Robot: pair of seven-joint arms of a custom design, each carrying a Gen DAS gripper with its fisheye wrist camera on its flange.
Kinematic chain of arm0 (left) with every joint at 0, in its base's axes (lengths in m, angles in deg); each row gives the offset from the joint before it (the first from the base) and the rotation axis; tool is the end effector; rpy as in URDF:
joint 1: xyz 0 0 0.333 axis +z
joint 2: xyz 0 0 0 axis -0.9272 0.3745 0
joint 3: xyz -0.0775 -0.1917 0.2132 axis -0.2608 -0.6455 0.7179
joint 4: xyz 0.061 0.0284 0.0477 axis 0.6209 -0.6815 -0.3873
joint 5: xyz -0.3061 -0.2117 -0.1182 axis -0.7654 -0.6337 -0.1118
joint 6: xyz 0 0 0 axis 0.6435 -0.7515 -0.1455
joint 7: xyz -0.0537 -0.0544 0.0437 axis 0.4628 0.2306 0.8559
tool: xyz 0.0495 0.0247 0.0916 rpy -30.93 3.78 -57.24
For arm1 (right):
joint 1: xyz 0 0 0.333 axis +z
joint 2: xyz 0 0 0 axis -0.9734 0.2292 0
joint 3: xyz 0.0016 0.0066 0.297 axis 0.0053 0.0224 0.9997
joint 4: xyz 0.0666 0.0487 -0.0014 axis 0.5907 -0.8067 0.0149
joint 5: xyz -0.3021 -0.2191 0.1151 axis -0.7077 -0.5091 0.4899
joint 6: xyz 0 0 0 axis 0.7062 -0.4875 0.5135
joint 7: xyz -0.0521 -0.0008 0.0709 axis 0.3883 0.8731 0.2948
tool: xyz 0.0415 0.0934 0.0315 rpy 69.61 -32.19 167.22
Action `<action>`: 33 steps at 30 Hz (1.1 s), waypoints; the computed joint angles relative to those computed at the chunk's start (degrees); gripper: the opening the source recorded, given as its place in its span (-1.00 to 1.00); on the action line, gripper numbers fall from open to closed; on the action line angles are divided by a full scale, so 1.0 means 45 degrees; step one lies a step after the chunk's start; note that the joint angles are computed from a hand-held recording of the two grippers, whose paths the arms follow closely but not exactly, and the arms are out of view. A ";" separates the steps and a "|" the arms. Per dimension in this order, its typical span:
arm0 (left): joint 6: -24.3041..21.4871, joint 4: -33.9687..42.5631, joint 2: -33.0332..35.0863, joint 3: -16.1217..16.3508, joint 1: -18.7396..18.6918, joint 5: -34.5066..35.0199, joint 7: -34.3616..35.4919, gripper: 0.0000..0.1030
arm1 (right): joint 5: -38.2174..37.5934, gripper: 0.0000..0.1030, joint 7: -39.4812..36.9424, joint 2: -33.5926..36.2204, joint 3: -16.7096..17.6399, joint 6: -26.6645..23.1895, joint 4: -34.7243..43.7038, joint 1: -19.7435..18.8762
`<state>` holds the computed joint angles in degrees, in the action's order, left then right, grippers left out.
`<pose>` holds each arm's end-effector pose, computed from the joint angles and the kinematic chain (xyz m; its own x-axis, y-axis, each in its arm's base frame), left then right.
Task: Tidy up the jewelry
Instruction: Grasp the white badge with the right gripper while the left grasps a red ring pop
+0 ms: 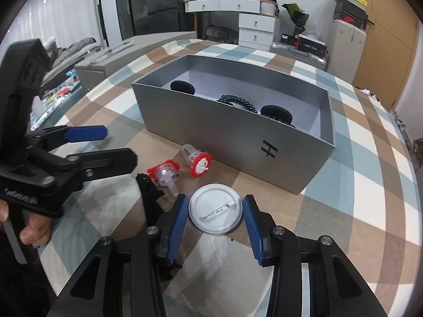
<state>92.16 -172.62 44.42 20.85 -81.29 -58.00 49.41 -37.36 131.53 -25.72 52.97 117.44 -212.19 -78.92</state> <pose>0.5367 -0.2549 0.4944 -0.6538 -0.7036 0.2785 -0.6736 0.3734 -0.6379 0.4405 0.0858 0.4641 -0.0342 -0.9940 -0.1038 -0.6957 0.0983 -0.7115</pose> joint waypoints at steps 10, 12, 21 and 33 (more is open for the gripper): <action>0.0051 -0.0166 -0.0196 -0.0152 -0.0320 0.1802 -0.0401 0.97 | 0.2189 -0.20 -0.1303 -0.1485 -0.1459 0.1618 -0.1634 0.1543; -0.0415 -0.0050 -0.0153 -0.0180 -0.0409 0.2110 -0.0306 0.97 | 0.3035 -0.20 -0.2007 -0.1603 -0.1987 0.1633 -0.1723 0.2158; -0.0894 0.0101 -0.0168 -0.0330 -0.0786 0.2552 0.0858 0.66 | 0.3288 -0.19 -0.1990 -0.2187 -0.1164 0.1447 -0.1960 0.1237; -0.0916 0.0413 0.0033 -0.0424 -0.0798 0.3302 0.0317 0.03 | 0.3330 -0.19 -0.1799 -0.2689 -0.0873 0.1354 -0.2246 0.0595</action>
